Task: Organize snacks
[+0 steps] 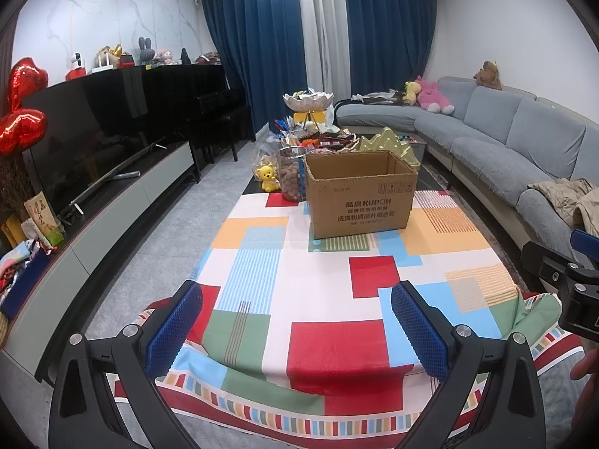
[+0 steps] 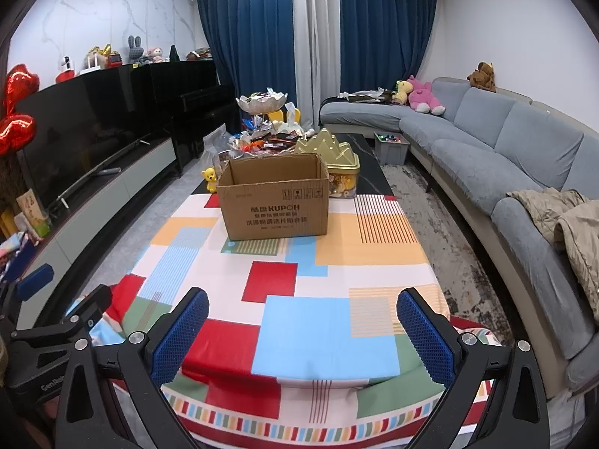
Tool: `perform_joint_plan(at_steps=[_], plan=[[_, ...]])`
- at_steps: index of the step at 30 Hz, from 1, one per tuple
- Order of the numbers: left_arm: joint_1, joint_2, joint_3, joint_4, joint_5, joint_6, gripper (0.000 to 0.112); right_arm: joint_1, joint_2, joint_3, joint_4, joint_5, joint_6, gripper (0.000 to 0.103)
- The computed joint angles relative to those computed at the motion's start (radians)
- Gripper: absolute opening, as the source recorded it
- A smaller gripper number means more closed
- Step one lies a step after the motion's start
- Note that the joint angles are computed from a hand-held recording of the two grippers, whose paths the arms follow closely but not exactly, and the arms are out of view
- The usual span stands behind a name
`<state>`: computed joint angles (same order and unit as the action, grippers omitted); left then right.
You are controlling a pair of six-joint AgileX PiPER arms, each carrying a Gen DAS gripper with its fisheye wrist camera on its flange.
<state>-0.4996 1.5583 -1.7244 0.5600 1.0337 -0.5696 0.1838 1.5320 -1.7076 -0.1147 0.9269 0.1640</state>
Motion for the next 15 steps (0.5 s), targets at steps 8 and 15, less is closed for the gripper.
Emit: perform_joint_plan(at_steps=[8, 15], plan=[[-0.001, 0.0, -0.002, 0.002, -0.001, 0.0, 0.103, 0.001, -0.002, 0.004, -0.003, -0.002, 0.008, 0.102], [0.0, 0.002, -0.005, 0.002, -0.001, 0.0, 0.103, 0.001, -0.003, 0.007, -0.002, -0.002, 0.008, 0.102]])
